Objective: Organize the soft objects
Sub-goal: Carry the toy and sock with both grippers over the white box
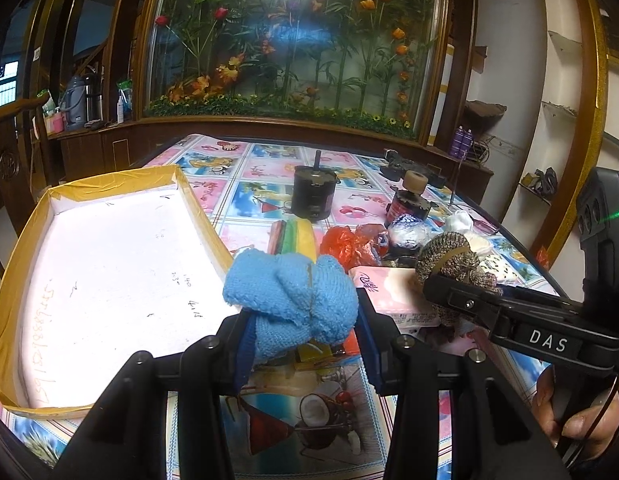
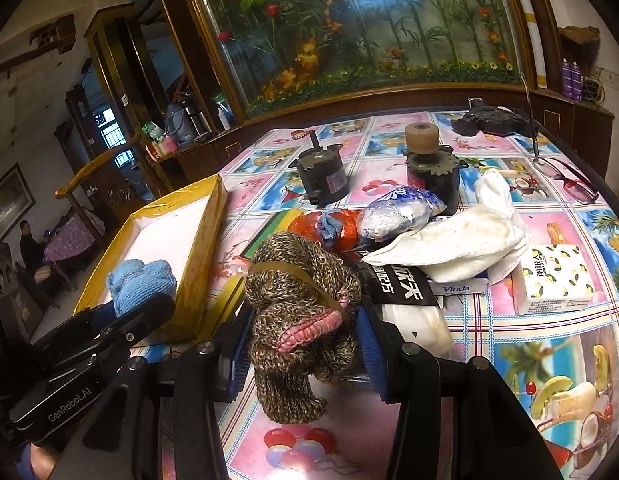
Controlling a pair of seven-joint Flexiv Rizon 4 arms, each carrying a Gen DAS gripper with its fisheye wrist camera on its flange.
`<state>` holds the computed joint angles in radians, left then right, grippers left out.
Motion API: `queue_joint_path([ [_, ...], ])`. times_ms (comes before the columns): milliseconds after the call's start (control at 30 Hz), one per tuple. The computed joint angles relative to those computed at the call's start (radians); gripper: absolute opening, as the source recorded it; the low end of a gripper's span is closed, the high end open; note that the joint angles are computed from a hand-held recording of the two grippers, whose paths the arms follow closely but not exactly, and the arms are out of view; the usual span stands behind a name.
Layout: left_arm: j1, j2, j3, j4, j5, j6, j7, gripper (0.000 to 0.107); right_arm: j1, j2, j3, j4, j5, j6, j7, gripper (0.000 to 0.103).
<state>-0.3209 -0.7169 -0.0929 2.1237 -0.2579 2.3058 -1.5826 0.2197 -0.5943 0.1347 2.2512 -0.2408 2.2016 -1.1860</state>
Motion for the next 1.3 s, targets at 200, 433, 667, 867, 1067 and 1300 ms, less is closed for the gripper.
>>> queue_joint_path([
  [200,-0.005,0.001,0.001,0.002,-0.006,0.004,-0.004,0.042,0.027,0.006,-0.012,0.001,0.027,-0.003,-0.018,0.052],
  [433,-0.011,0.002,0.004,0.004,-0.014,0.007,-0.001,0.042,0.063,0.014,-0.025,0.000,0.061,-0.017,-0.048,0.052],
  [667,0.000,0.021,0.003,0.026,-0.015,0.032,-0.017,0.042,0.073,0.026,-0.018,-0.016,0.073,-0.035,-0.060,0.052],
  [867,0.064,0.068,-0.003,0.079,0.025,0.067,-0.076,0.043,0.073,0.049,-0.004,-0.049,0.037,-0.080,-0.057,0.052],
  [1067,0.173,0.128,0.006,0.132,0.080,0.039,-0.165,0.043,-0.031,0.048,0.105,-0.123,-0.148,-0.171,0.015,0.052],
  [1300,0.392,0.196,-0.049,0.106,0.244,-0.152,-0.251,0.043,-0.180,-0.056,0.327,-0.332,-0.387,-0.408,0.095,0.052],
])
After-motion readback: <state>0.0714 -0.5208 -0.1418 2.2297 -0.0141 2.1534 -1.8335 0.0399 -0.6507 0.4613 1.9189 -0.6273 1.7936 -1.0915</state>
